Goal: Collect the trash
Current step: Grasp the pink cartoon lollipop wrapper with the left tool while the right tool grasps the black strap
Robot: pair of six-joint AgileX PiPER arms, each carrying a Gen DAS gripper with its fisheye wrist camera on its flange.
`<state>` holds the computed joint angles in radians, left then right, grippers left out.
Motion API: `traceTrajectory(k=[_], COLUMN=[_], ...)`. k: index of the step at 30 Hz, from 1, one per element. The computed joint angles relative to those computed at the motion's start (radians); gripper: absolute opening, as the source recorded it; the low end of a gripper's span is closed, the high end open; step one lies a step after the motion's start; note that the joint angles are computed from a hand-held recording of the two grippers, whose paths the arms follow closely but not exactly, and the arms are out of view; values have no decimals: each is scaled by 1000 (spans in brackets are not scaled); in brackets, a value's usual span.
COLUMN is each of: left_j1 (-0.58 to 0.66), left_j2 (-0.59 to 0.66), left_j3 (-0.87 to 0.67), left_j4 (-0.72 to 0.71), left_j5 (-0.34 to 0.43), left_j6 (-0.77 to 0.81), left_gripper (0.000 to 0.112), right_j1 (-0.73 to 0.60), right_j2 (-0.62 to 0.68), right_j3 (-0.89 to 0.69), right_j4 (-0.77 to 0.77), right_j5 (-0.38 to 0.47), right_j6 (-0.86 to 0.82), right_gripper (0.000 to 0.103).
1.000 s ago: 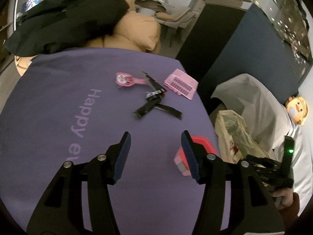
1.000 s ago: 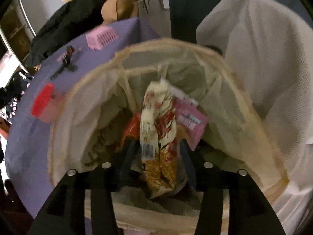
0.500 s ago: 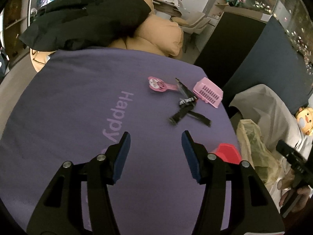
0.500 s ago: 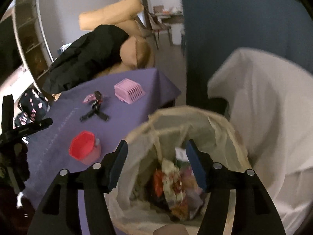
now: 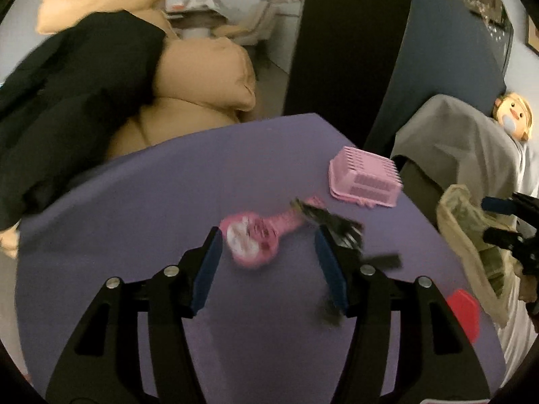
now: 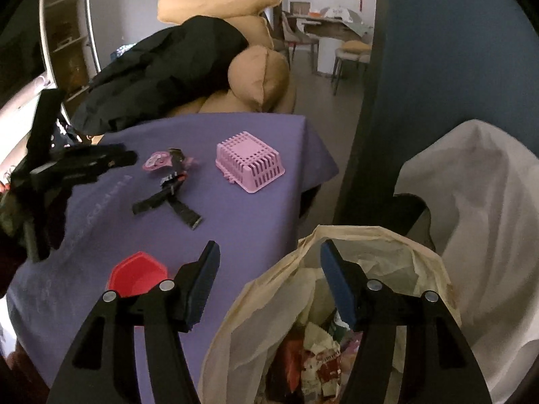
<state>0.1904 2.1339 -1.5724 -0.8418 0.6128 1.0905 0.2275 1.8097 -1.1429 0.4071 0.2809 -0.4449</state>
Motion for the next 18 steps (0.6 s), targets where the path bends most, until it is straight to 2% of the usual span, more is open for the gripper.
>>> traceTrajectory(k=[5,7,9,10,12,13,14,15,18], left_j1=[-25,-24,-15,-6,0,0,-5,-11,9], left_j2=[206,226,248,252,227,218,186,160,99], left_j3=[-316,-341,-378,-382,-331,-315,-262,-213,-115], left_j4=[247,257,241,217,181,172,178,177,169], left_j5=[91,90,142,168,157,156,124,91,61], left_j6=[-303,-337,-379,-393,-374,-361,-339,-313,-249], left_gripper=[54,55,53,52,38,37,34,26,23], right_j1=[-6,-5,-1,1,11,19,28,47,98], right_j2=[71,100,126,137,165,175,185,198,232], right_j3=[-92,-131,-161,-176,-217,-234,-252,-279,-347], right_j4=[-17,-22,-21,-21,-22,-32,-46,-78,-164], right_j5=[57,82,88,94,119,129,138,156,203], right_j6=[27,48,83,102,141,162,183,221,307], right_gripper=[59,59,59,59,59,59,59,59,59])
